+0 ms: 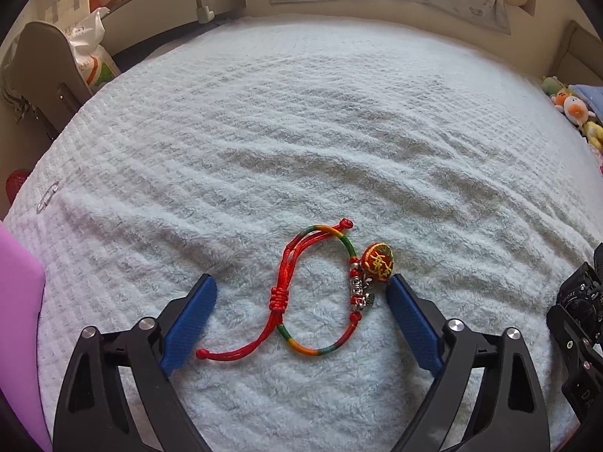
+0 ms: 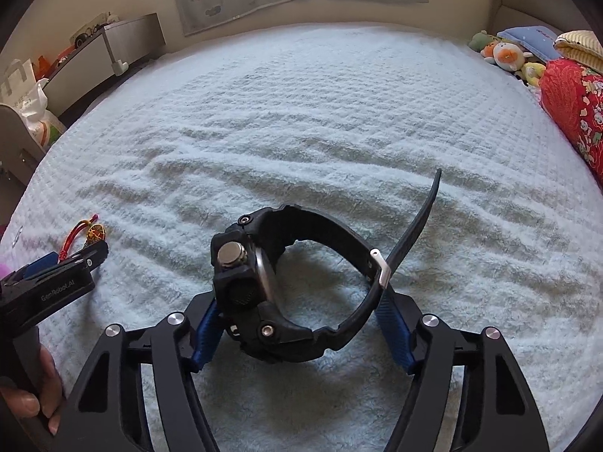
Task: Organize jewelry
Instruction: 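Grasp the red string bracelet with the left tool while the right tool grasps the black watch, then carry the bracelet and watch into the pink tub and open both tools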
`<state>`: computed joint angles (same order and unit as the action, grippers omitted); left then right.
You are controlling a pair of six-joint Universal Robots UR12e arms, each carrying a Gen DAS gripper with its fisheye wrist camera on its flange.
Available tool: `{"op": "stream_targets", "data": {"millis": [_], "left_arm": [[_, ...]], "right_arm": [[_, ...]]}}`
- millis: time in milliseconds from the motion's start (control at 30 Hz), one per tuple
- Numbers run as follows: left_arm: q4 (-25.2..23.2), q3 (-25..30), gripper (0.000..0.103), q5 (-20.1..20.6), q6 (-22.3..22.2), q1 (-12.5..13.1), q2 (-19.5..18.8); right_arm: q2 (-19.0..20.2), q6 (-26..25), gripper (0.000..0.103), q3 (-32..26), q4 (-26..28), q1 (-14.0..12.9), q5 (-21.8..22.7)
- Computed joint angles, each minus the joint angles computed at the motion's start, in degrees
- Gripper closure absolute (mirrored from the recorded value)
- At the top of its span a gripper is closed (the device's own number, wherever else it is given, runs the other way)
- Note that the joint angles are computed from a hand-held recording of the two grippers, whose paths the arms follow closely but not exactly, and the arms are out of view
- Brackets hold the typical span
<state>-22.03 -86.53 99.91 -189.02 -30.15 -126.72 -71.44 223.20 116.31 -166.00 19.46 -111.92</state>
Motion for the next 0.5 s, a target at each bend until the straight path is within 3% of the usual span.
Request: {"op": "stream_targets", "data": {"millis": [133,200,367,400,500], "left_arm": [[1.86,-1.97,0.054,-1.43,-0.05,0.08,1.26],[2.18,-2.78,0.074,-2.24,-0.35,0.17,1.91],[3.19,-4.44,0.086,-1.77,1.2,-0.1,3.02],[3.06,-4.89,0.097,-2.51,1.33,0.02,3.41],[2.28,-6.15,0.097,-4.57,0.69,0.37,4.76]], "right_arm": [[-0.68,0.06,0.037,1.02,-1.65,-0.1,1.01],[-0.87,-0.04,0.037,1.41,-2.28,0.06,1.11],[-1.4,-0.29,0.037,2.07,-3.32,0.69,1.37],[-1.64,-0.23,0.037,2.3,-3.54,0.78,1.58],[-2.54,0.37,0.037,2.99,-3.85,1.01,2.7]]}}
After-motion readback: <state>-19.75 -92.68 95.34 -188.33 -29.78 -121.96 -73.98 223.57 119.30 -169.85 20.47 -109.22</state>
